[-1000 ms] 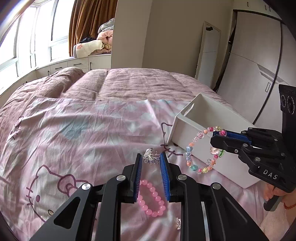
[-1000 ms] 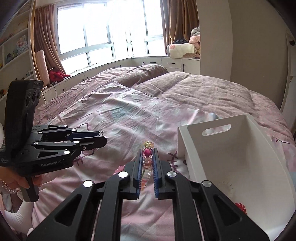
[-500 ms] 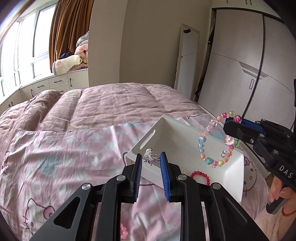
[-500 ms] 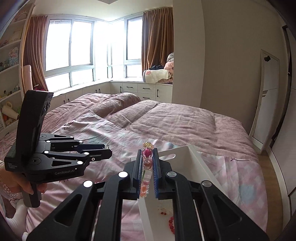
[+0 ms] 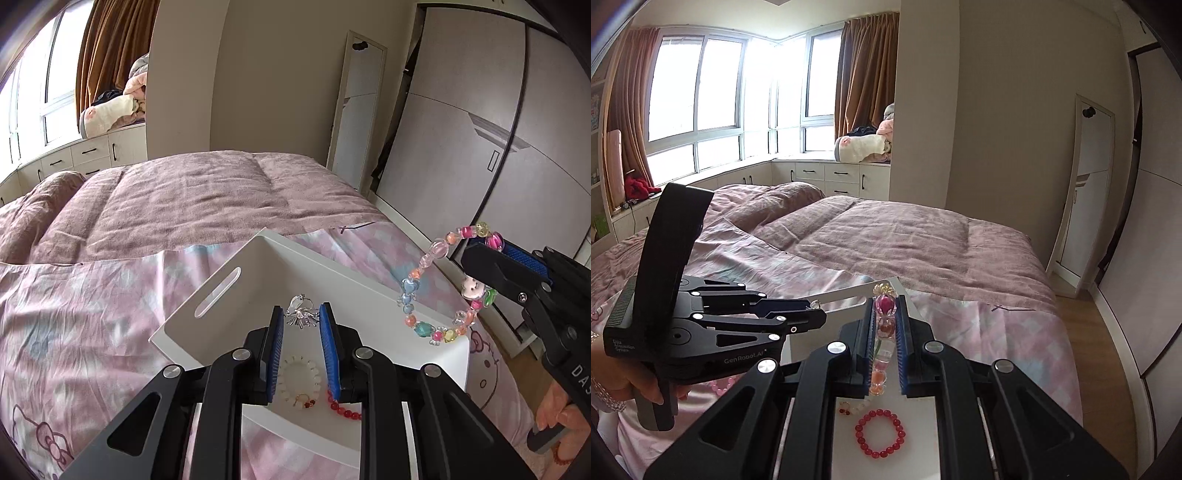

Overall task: Organize jewelry
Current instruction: 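Carry the charm and multicolour bracelet into the tray and open both tools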

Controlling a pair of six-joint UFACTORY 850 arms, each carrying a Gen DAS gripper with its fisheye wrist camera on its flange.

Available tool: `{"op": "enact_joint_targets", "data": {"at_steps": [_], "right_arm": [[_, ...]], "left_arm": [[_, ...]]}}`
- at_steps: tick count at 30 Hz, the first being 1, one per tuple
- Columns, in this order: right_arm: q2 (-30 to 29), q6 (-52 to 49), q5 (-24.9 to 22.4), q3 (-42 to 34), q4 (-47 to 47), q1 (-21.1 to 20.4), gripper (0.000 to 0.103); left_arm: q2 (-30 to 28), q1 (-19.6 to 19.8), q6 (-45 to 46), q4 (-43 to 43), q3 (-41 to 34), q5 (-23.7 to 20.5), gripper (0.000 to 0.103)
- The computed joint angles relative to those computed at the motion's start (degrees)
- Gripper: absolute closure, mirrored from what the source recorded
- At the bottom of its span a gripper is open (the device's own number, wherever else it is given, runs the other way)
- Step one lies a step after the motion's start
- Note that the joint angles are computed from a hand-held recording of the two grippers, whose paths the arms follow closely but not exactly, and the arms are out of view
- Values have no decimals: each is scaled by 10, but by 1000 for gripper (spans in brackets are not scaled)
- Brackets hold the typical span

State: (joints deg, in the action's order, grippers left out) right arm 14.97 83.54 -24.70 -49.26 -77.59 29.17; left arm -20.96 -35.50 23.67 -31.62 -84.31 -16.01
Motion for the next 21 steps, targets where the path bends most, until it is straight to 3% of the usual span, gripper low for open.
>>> {"op": "enact_joint_targets", "data": {"at_steps": [4, 7, 15, 21], "right_arm": [[-3, -47, 8, 0, 43, -12, 92], [-9, -102, 25, -1, 97, -25, 92], [-16, -109, 55, 5, 115, -46, 92], [-27, -133, 55, 3, 135, -52, 92]], "left_arm": [[-31, -6, -52, 23, -33, -11, 78], [-50, -14, -129, 108, -53, -22, 78], [-82, -10, -143, 89, -73, -51, 78], [-97, -13, -199, 154, -86, -58, 76]]}}
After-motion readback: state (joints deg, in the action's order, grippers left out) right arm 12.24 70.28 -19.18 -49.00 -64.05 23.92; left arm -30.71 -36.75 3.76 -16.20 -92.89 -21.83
